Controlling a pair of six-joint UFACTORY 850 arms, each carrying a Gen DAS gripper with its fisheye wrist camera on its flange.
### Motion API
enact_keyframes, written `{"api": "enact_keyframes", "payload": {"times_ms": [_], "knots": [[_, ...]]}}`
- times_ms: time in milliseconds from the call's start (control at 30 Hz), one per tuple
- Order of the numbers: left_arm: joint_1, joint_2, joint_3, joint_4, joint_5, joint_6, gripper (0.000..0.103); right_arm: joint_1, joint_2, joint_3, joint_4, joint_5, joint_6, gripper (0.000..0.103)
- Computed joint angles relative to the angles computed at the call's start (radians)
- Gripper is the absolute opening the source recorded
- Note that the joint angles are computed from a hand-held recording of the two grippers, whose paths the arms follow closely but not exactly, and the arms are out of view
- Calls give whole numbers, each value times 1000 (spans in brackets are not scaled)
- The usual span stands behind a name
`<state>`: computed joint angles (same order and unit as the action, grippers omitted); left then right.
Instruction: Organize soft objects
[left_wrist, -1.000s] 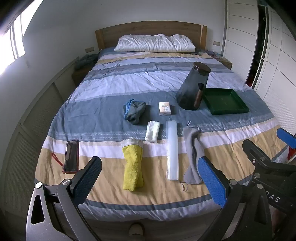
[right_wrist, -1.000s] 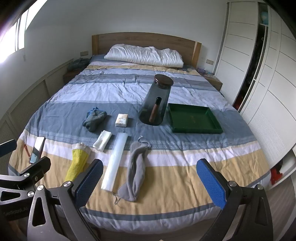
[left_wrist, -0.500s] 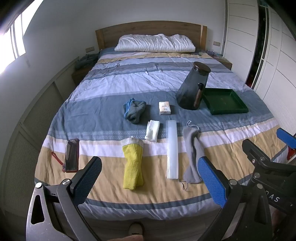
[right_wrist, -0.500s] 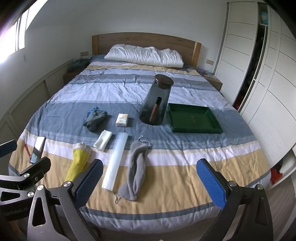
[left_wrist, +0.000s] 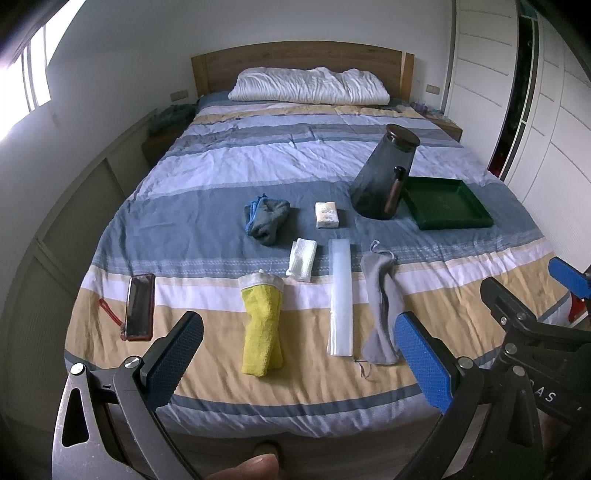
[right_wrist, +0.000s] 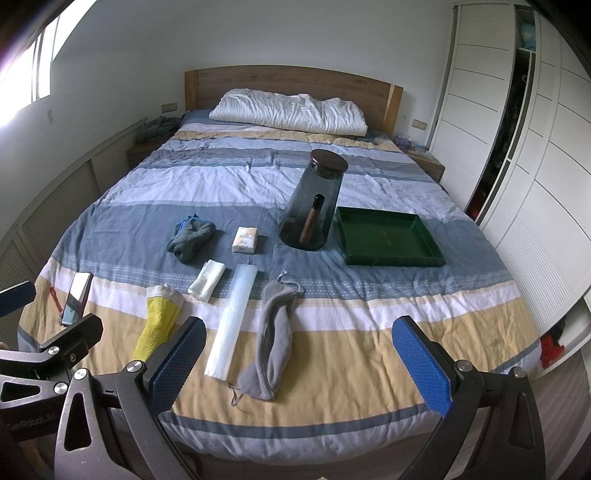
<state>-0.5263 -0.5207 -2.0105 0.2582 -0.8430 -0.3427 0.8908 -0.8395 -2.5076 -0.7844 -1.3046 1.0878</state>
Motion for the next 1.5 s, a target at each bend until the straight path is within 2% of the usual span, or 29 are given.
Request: {"api": "enact_keyframes", "payload": {"times_ms": [933, 1500], "knots": [[8, -32, -39, -51, -3, 38, 102, -10, -24, -34, 7, -4, -16, 103], [1, -49, -49, -37, -21, 41, 102, -32, 7, 35, 9, 35, -4, 103]]}}
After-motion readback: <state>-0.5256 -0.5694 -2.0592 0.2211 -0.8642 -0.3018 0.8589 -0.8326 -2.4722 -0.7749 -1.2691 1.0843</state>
